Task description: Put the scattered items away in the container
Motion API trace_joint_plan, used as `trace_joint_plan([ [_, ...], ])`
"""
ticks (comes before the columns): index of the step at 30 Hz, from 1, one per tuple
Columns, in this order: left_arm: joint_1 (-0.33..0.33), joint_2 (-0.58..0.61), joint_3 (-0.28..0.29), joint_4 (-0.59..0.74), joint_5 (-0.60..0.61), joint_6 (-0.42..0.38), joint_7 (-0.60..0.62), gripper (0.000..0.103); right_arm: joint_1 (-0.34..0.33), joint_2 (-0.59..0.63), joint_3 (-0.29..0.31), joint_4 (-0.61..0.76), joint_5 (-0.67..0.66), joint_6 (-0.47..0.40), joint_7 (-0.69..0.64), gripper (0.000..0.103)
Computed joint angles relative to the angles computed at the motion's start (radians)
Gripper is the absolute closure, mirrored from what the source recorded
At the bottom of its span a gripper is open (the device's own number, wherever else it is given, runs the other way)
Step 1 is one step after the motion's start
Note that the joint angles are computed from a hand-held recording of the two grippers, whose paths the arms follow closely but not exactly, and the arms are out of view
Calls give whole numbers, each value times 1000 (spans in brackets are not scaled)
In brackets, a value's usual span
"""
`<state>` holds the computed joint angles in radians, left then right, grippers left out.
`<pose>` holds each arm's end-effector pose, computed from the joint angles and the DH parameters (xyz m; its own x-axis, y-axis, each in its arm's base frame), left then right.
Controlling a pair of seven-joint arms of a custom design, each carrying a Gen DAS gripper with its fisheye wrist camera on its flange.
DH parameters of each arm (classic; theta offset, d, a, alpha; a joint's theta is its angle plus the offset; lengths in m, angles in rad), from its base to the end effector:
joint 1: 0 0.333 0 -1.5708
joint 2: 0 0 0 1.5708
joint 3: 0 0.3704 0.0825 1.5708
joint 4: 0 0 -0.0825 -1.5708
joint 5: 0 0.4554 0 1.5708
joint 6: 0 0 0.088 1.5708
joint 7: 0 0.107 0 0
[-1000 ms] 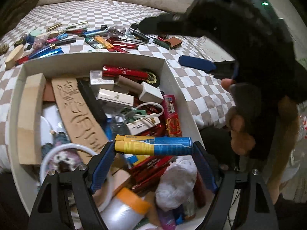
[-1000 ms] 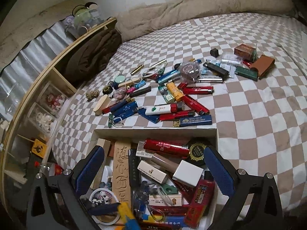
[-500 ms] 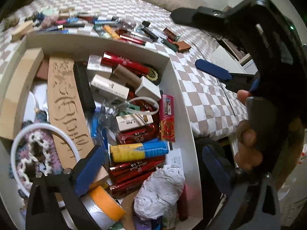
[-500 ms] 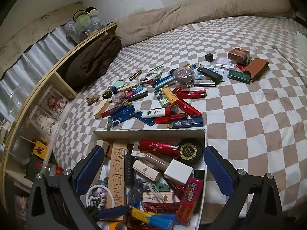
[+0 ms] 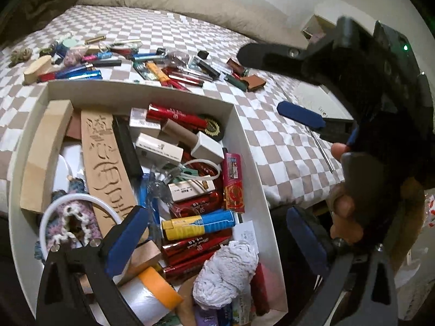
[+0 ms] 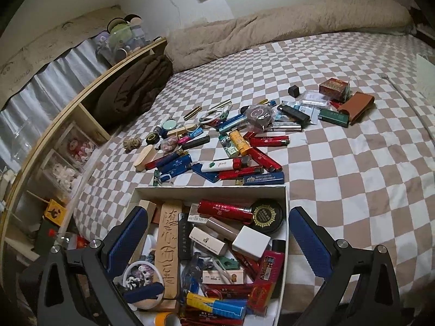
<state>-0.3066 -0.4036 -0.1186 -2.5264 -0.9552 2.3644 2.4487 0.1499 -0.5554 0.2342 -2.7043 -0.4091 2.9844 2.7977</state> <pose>0.4286 -0.2065 0.4573 -0.6591 -0.6241 0.4198 -0.7386 0.4318 -0.5178 0.3957 0.1949 0.4901 -0.2383 -0.8717 -0.4282 -0.6232 0.4755 -0.6210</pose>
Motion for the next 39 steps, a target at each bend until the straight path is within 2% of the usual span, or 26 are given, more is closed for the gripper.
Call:
trace_joint_plan([
  [3, -5, -5, -4, -4, -10, 38, 23, 0, -19, -18, 23, -5, -4, 0, 25, 0],
  [7, -7, -29, 10, -10, -34, 92, 50, 0, -67, -55, 84, -3, -41, -20, 79, 0],
  [10, -4, -38, 15, -14, -36, 126, 49, 0, -74, -78, 100, 1, -65, -40, 103, 0],
  [16, -1, -55, 39, -20, -47, 186, 73, 0, -106, -145, 165, 23, -149, -150, 173, 0],
  [19, -7, -75, 43, -30, -55, 235, 99, 0, -101, -166, 178, 31, -196, -189, 208, 0],
  [22, -17, -92, 66, -32, -74, 245, 131, 0, -87, -182, 186, 35, -236, -215, 238, 0],
  [28, -29, -120, 83, -44, -109, 314, 195, 0, -52, -206, 203, 49, -304, -283, 279, 0],
  [39, -33, -138, 117, -50, -135, 382, 265, 0, 13, -210, 227, 68, -419, -416, 348, 0],
])
